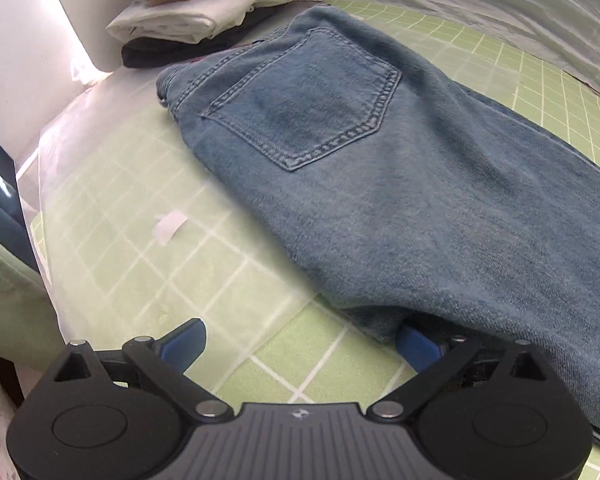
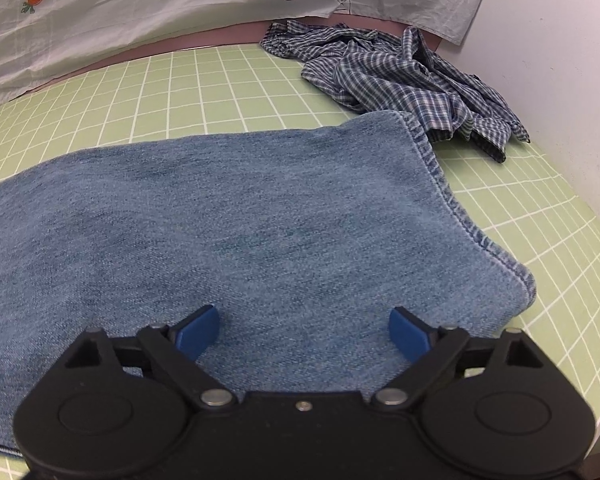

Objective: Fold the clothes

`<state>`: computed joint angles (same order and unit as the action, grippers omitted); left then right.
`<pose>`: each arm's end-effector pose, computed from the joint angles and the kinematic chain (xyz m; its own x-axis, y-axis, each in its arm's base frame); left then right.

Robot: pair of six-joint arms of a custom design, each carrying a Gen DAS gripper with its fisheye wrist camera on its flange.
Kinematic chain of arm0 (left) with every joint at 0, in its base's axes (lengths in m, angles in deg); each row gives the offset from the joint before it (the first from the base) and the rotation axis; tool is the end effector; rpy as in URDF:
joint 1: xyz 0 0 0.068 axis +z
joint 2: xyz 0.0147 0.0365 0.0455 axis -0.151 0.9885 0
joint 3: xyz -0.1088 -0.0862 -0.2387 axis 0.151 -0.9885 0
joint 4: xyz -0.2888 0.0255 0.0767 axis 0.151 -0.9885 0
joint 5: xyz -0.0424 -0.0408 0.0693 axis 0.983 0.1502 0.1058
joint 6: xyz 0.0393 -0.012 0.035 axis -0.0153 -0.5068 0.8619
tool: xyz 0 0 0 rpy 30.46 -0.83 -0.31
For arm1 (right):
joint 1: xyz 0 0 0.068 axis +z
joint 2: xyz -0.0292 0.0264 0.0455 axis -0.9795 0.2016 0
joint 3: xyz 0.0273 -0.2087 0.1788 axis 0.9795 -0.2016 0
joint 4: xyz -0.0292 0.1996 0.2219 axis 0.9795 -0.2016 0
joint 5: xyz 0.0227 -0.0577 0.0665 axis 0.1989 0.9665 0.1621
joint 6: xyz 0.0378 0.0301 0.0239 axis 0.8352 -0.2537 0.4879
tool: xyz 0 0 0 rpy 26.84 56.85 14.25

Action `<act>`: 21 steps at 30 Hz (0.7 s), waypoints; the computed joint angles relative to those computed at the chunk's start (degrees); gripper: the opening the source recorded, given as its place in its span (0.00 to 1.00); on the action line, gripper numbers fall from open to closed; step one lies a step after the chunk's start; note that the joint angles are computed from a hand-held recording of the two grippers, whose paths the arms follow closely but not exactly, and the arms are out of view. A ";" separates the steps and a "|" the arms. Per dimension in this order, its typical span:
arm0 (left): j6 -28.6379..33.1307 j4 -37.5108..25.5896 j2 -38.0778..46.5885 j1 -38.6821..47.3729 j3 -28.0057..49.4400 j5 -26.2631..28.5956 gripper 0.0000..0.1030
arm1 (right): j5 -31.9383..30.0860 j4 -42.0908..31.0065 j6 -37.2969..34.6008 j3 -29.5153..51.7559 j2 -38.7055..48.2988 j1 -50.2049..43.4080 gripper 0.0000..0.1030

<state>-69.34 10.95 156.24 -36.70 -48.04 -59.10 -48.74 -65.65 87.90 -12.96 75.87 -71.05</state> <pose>0.2254 -0.1003 0.0905 -0.6131 -0.6469 -0.4534 -0.7790 0.5907 0.2105 0.4301 0.0481 0.0756 -0.8130 -0.0419 -0.5807 0.0410 0.9908 -0.1289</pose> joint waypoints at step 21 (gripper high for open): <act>7.61 9.26 -7.65 1.13 -3.19 -1.58 0.96 | -0.21 -0.17 3.06 -1.36 -0.76 -0.02 0.93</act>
<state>-61.72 20.21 148.59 -35.56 -51.23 -60.68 -48.95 -65.82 90.96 -14.32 75.12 -71.07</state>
